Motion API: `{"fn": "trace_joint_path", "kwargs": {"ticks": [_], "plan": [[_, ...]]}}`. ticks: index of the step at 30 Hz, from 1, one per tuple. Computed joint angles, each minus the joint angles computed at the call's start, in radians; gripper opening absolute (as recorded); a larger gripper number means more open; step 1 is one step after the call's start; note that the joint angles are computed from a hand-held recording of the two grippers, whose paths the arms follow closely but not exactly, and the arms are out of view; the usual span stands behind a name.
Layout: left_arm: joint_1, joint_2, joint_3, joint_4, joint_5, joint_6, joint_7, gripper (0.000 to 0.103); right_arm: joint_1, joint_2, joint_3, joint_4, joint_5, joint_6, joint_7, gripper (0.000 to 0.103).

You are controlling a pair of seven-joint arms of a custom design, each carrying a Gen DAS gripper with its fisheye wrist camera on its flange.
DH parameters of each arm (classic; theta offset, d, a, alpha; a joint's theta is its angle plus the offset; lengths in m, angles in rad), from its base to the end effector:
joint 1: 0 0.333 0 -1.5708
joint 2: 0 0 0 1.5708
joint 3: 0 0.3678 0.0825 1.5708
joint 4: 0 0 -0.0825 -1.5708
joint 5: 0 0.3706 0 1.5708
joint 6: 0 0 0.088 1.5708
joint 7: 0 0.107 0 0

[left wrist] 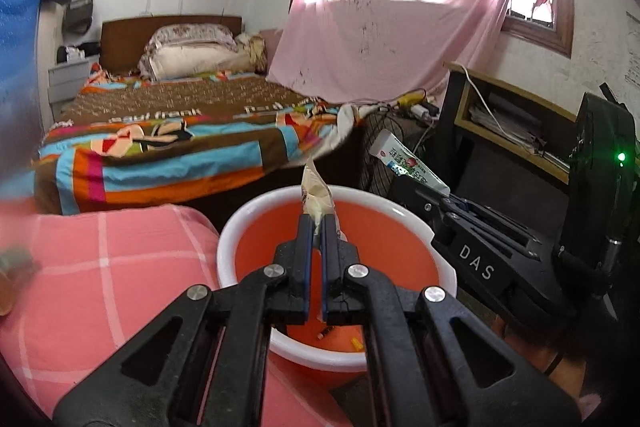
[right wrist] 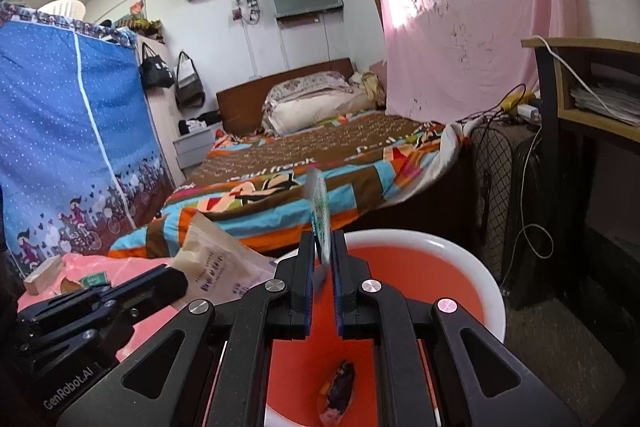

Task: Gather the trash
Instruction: 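Open the right gripper over the bucket while the left gripper opens too, then move both open grippers back over the remaining trash on the bedspread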

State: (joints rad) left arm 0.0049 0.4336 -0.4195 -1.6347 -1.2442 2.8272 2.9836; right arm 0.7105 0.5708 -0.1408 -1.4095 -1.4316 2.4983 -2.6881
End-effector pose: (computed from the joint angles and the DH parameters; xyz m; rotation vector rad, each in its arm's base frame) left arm 0.6880 -0.1921 0.4937 -1.1083 2.1916 -1.4392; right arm 0.6276 0.4423 0.4743 -1.1512 1.6960 -0.9524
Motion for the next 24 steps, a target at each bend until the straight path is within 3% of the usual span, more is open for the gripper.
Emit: {"fn": "trace_joint_path", "kwargs": {"ticks": [5, 8, 15, 21, 22, 23, 24], "plan": [[-0.019, 0.021, 0.031, 0.020, 0.128, -0.036, -0.167, 0.009, -0.013, 0.003, 0.005, -0.001, 0.041, 0.025, -0.028, 0.007], [-0.011, 0.030, 0.026, 0.025, 0.177, -0.043, -0.224, 0.019, -0.013, 0.003, 0.001, -0.004, 0.055, 0.033, -0.036, 0.007], [0.026, 0.031, -0.009, 0.015, 0.182, -0.005, -0.255, 0.028, -0.007, 0.007, -0.011, 0.003, 0.065, 0.043, -0.043, 0.008], [0.074, 0.012, -0.041, -0.002, 0.101, 0.065, -0.208, 0.036, 0.004, 0.027, -0.021, 0.039, 0.043, 0.050, -0.046, 0.010], [0.084, 0.007, -0.048, -0.007, 0.074, 0.081, -0.184, 0.037, 0.009, 0.033, -0.023, 0.050, 0.038, 0.047, -0.051, 0.015], [0.094, 0.001, -0.055, -0.010, 0.043, 0.098, -0.156, 0.040, 0.016, 0.040, -0.028, 0.064, 0.027, 0.045, -0.049, 0.029], [0.103, -0.006, -0.060, -0.013, 0.007, 0.115, -0.124, 0.042, 0.022, 0.046, -0.033, 0.074, 0.016, 0.045, -0.042, 0.036]]}}
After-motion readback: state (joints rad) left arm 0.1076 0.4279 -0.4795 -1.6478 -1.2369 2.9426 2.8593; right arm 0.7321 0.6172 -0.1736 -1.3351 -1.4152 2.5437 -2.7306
